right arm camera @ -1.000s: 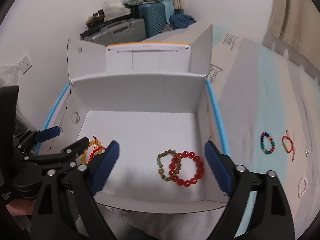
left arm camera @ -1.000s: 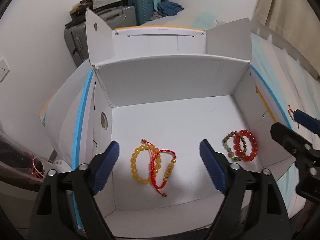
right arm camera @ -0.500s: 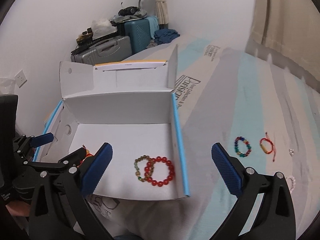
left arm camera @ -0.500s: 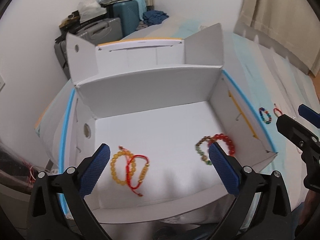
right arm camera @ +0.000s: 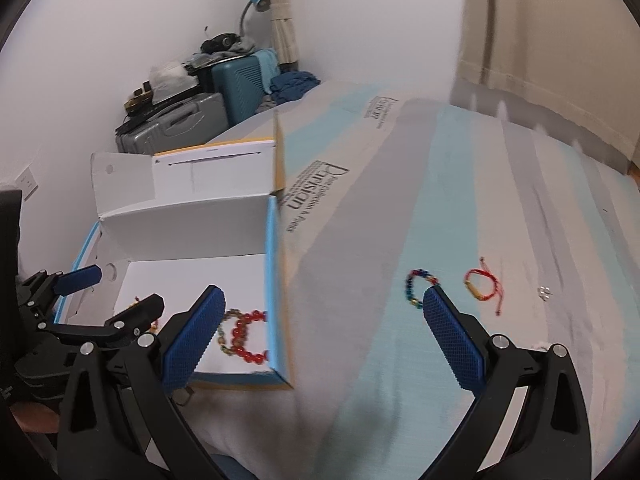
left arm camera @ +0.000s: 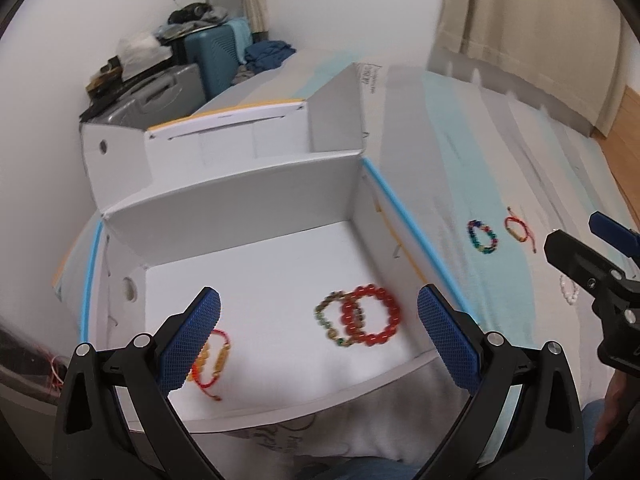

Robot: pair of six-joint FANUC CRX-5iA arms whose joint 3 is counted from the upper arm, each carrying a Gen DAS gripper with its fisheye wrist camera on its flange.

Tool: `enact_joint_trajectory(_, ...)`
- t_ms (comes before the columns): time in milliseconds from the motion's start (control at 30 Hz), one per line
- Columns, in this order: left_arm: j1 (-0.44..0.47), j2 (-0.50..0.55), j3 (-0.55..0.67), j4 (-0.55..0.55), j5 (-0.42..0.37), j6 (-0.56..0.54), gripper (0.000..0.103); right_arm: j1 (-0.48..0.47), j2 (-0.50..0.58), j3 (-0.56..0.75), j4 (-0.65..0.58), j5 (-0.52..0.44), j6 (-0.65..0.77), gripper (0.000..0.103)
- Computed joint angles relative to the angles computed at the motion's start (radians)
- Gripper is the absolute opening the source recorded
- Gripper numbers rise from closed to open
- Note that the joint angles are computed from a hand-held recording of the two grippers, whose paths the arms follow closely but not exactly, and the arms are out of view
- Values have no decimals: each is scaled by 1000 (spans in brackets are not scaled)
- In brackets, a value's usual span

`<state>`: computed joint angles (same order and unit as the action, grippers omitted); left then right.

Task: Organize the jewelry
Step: 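Move both open tools back over the remaining bracelets on the bed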

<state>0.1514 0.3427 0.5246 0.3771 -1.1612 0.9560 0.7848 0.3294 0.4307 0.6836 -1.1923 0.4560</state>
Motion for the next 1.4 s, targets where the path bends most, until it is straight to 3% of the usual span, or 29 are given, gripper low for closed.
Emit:
enact_joint_trajectory(733,-182,-39,-47,-13,31,-17,97,-62,-307,-388,9,-1,-167,95)
enact_joint_trajectory(1400,-388,126,91,-50,24,38,97,-191,-445,-643,-75,34,-205,95)
